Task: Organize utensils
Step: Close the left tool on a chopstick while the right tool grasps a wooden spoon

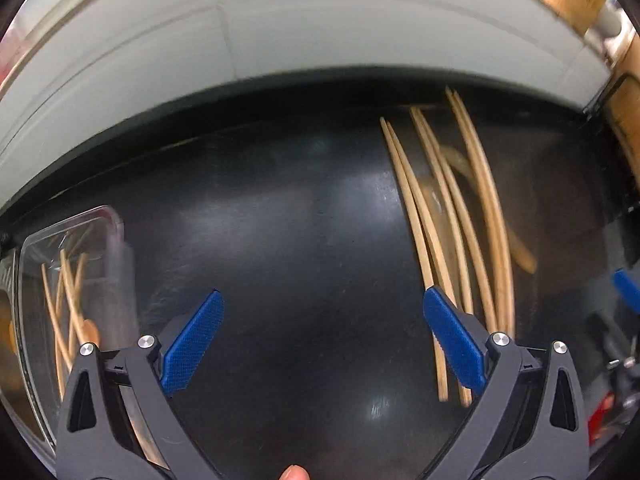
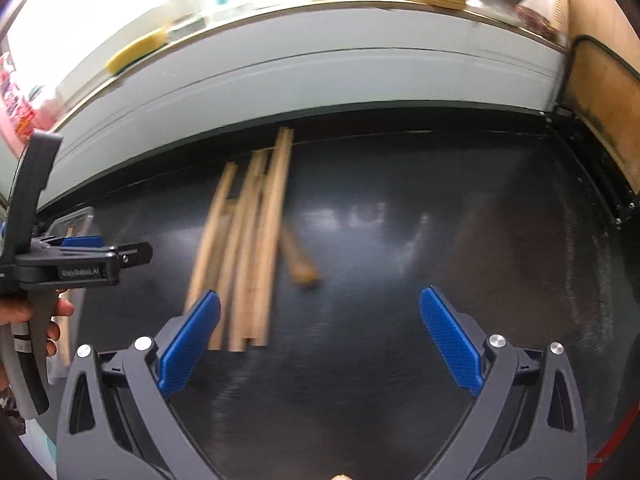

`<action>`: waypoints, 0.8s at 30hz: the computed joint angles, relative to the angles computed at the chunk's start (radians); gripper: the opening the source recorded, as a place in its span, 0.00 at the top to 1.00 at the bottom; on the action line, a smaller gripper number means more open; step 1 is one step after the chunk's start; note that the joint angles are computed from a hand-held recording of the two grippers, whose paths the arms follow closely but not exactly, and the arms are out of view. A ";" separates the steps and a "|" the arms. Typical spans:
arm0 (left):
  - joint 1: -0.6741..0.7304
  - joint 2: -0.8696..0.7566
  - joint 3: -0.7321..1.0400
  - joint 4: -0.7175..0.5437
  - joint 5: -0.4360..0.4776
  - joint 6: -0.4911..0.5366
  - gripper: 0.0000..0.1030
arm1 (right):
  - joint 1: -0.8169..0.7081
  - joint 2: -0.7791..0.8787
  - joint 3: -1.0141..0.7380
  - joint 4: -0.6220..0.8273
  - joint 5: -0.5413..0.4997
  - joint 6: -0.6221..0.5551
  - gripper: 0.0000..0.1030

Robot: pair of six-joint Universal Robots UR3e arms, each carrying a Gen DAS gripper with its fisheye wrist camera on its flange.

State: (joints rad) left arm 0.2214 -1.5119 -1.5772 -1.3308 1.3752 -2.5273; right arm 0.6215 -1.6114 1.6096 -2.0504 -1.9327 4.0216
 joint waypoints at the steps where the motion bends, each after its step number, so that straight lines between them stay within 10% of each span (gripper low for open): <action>1: -0.027 -0.015 -0.012 0.032 0.022 -0.022 0.06 | -0.018 -0.017 0.023 -0.007 0.009 -0.016 0.06; 24: -0.239 -0.316 0.171 0.091 0.141 -0.202 0.05 | -0.201 0.145 0.133 -0.262 0.156 -0.455 0.06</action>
